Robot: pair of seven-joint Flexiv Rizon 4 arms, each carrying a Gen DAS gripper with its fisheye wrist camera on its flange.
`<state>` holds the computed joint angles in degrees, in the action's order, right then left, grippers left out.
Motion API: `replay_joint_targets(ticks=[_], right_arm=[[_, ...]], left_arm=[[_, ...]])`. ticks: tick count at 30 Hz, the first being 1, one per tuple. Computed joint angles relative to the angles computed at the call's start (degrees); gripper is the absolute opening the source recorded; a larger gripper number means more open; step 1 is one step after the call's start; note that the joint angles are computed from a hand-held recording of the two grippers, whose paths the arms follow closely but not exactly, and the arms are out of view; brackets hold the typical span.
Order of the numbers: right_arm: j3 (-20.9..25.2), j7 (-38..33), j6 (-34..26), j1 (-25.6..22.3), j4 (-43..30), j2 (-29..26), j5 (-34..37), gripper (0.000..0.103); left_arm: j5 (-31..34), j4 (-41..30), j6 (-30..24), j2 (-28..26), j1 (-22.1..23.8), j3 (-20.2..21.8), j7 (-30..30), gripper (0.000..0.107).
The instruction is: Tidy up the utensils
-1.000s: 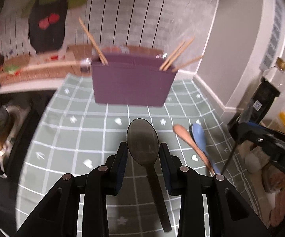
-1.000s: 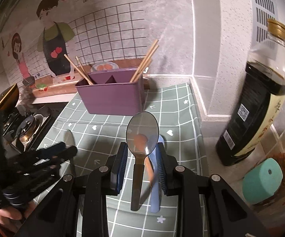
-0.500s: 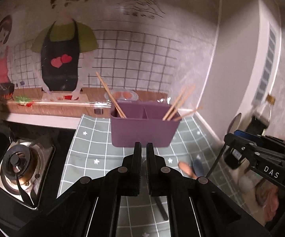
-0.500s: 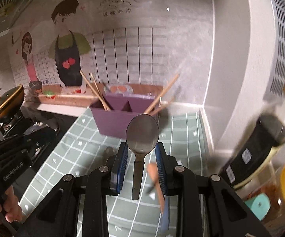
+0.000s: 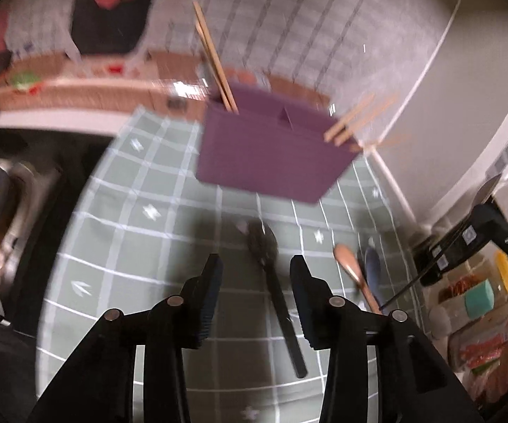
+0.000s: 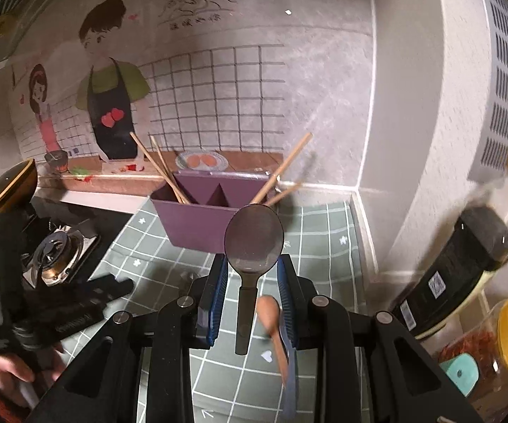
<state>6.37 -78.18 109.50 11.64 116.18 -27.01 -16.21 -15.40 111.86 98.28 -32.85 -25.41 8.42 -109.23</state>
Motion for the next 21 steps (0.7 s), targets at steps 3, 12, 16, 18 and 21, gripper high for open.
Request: replay_joint_targets(ticks=[3,12,16,18,21], right_arm=[[0.42,0.27,-0.29,-0.97,0.20,-0.63,-0.16,0.026],[3.10,1.77,-0.92,-4.83,-0.65,-2.72,-1.93,0.026],[3.24,2.46,-1.20,-5.36,-1.08,-3.14,-2.45,0.026],[2.90,2.41,-1.05,-5.13,-1.13,-3.23,-2.50,0.026],[3.91,2.65,-1.29,-6.19,-1.44,-3.55,-3.35,0.026]], left_arm=[[-0.64,-3.87,-2.38,-3.72,-3.15,2.63,-1.08,0.042],[2.36,-18.27,-15.96,-14.33,-14.41,18.55,-12.25,0.042],[5.37,-22.29,-20.68,-16.71,-15.57,21.40,-15.88,0.042],[6.89,-22.94,-20.61,-17.07,-15.53,21.81,-17.49,0.041],[8.99,-23.55,-20.54,-16.96,-14.26,20.56,-18.35,0.035]])
